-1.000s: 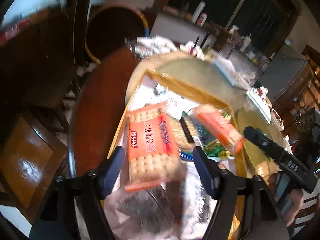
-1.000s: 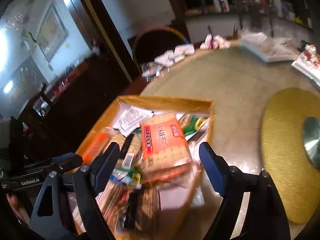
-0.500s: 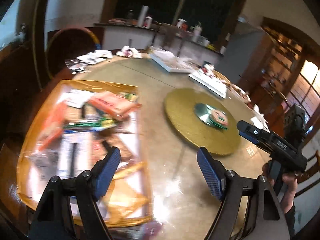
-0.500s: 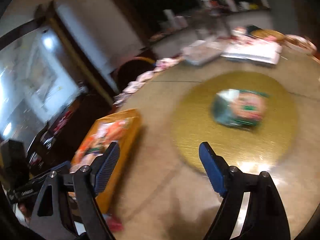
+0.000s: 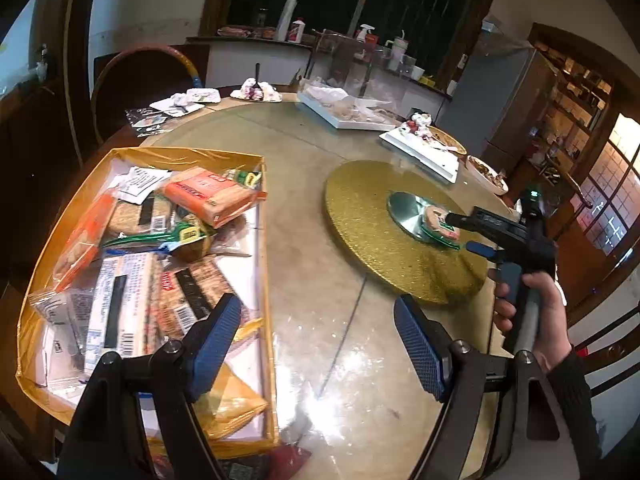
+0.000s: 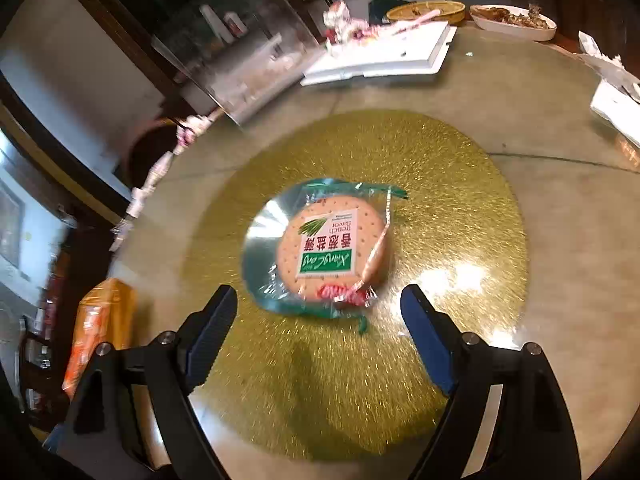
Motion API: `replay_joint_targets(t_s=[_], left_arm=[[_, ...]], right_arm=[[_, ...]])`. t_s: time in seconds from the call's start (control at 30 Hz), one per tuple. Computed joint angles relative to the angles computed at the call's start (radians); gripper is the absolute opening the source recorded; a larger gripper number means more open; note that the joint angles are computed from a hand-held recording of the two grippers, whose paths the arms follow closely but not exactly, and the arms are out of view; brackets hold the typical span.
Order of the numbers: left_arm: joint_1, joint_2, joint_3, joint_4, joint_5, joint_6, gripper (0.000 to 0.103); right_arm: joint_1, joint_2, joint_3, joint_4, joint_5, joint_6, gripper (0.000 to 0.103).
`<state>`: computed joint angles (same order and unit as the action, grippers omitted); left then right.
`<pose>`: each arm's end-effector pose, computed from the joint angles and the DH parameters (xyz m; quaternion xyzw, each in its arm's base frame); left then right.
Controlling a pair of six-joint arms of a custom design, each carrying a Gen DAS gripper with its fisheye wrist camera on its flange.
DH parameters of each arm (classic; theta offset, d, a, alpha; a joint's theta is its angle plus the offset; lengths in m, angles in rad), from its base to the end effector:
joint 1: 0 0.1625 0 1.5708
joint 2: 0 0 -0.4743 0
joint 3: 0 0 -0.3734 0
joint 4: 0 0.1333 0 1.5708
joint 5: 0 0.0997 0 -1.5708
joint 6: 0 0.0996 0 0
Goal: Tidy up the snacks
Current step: 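Grasp the round green-labelled biscuit pack from the lazy susan with the right gripper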
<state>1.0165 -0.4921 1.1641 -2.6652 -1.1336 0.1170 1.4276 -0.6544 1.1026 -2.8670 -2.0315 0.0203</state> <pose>-0.2920 -0.8050 0.1127 0.2715 0.9162 -0.2458 0.1626 -0.0326 -0.8497 0.3051 -0.1661 -0.8767 0.3870 0.2323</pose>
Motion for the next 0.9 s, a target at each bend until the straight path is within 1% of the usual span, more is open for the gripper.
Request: replay_joint_targets(t_s=[0.03,0.07,0.17,0.23,0.3,0.33,0.37,0.4,0.43,0.47,0.57,0.6,0.67,0.73,0.8,0.87,0.9], left_arm=[[0.001,-0.001,0.002,-0.005,0.002,0.0,0.079],[0.002,-0.002,0.002,-0.011,0.003,0.0,0.079],[0.004,-0.003,0.002,-0.008,0.003,-0.005,0.079],[0.005,-0.006,0.005,-0.001,0.0,-0.004,0.079],[0.002,-0.012,0.019,-0.017,0.009,0.004,0.079],[0.001,-0.015,0.026,-0.026,0.014,0.003,0.079],[0.001,-0.02,0.034,-0.035,0.011,-0.003,0.079],[0.002,-0.023,0.038,-0.035,0.005,-0.008,0.079],[0.003,-0.026,0.037,-0.028,0.0,-0.013,0.079],[0.002,-0.028,0.039,-0.025,-0.004,-0.015,0.079],[-0.001,-0.035,0.057,-0.033,-0.019,-0.009,0.079],[-0.003,-0.037,0.063,-0.033,-0.03,-0.01,0.079],[-0.006,-0.041,0.076,-0.037,-0.057,-0.018,0.079],[-0.009,-0.045,0.092,-0.027,-0.094,-0.017,0.079],[-0.012,-0.046,0.102,0.013,-0.134,-0.018,0.079],[-0.009,-0.045,0.108,0.067,-0.196,-0.022,0.078],[-0.008,-0.043,0.11,0.089,-0.218,-0.025,0.077]], right_arm=[[0.002,0.02,-0.037,0.035,-0.019,0.015,0.086],[0.009,0.038,-0.061,0.029,-0.051,0.001,0.088],[0.031,0.125,-0.206,0.08,-0.158,-0.036,0.09],[0.042,0.181,-0.298,0.103,-0.244,-0.067,0.091],[0.052,0.241,-0.399,0.131,-0.326,-0.117,0.092],[0.056,0.255,-0.416,0.131,-0.351,-0.138,0.092],[0.058,0.257,-0.407,0.117,-0.368,-0.156,0.09],[0.061,0.254,-0.395,0.105,-0.382,-0.171,0.085],[0.065,0.23,-0.34,0.084,-0.38,-0.18,0.082],[0.067,0.194,-0.268,0.06,-0.362,-0.171,0.081],[0.072,0.079,-0.032,-0.007,-0.267,-0.149,0.072],[0.072,0.029,0.069,-0.041,-0.223,-0.142,0.072],[0.077,-0.029,0.202,-0.094,-0.174,-0.143,0.072],[0.083,-0.099,0.369,-0.168,-0.104,-0.144,0.072],[0.081,-0.158,0.513,-0.24,-0.005,-0.142,0.072],[0.084,-0.188,0.623,-0.32,0.059,-0.154,0.072],[0.085,-0.194,0.654,-0.346,0.077,-0.156,0.072]])
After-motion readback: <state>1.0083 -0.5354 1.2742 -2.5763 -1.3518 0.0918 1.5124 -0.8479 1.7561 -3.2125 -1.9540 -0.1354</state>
